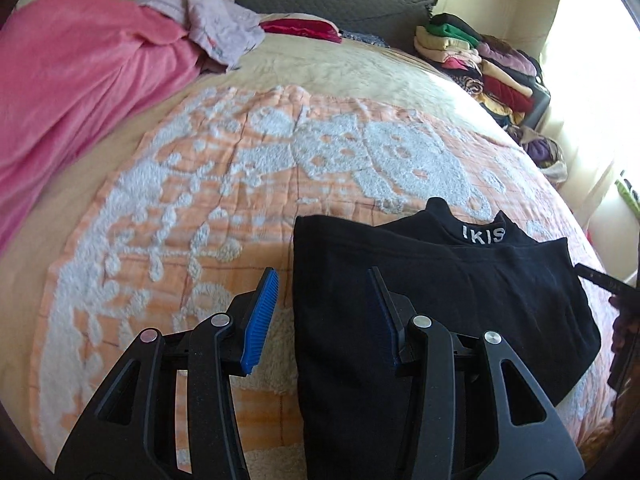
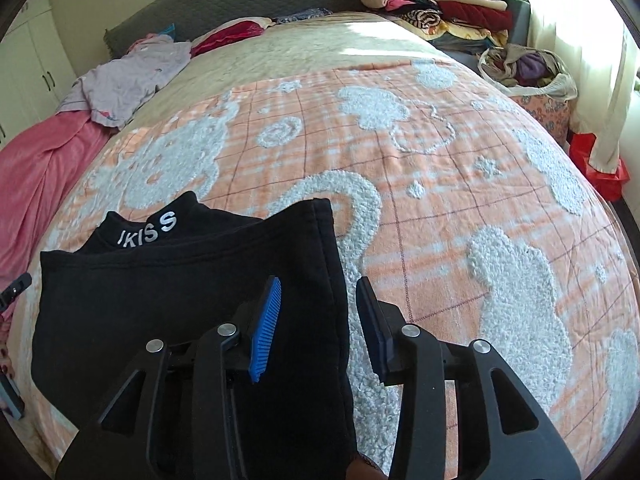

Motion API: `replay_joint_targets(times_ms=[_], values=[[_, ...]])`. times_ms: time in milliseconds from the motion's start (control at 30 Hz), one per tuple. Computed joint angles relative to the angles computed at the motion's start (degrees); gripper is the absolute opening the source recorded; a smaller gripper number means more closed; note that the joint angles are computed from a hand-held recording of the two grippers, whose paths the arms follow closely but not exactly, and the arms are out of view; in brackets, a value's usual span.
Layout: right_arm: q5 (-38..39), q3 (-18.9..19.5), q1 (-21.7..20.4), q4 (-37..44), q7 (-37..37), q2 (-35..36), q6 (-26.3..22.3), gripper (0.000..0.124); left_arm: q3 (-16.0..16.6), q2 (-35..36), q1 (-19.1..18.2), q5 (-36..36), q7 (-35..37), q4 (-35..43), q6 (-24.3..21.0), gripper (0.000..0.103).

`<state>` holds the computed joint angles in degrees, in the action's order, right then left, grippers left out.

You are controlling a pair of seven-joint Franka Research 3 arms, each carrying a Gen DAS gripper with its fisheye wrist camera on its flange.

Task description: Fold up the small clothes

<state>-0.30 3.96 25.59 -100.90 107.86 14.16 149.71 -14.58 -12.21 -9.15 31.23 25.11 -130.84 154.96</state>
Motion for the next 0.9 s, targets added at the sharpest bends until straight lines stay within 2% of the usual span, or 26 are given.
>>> replay_joint_targets(times_ms=[200,400,433,467,533,667,900], values=[[0.1,0.1,0.2,0.2,-1.2,1.2,0.4,0.039,1.2,1.9,-0.4,-3.0,1.0,-1.6,5.3,0.037],[3.4,0.9,-0.6,-0.4,-3.9,1.5,2.3,0.037,1.2,3.8,-0.4,-4.1,2.6,-0.5,6.0,0.037],[4.2,1.2,-0.8,-0.4,-4.8,1.5,2.4,0.030,1.1,4.0,-0.3,-3.7,2.4,-0.4,6.0,0.035],[5.0,1.4,-0.9,-0.4,-5.6,1.5,2.4,0.027,1.0,4.1,-0.2,-3.3,2.0,-0.3,6.1,0.024],[5.4,1.4,-0.7,-0.9,-6.4,1.2,3.3,0.017,0.9,4.1,-0.1,-2.4,1.3,-0.1,5.6,0.010],[4.2,0.6,0.0,-2.3,-5.4,0.1,4.8,0.009,0.6,3.7,0.3,-0.4,-0.2,-0.3,5.7,0.004],[2.6,-0.3,0.1,-4.3,-2.5,-1.6,9.3,0.007,-1.7,2.0,2.3,11.8,-8.5,1.4,4.0,0.003]])
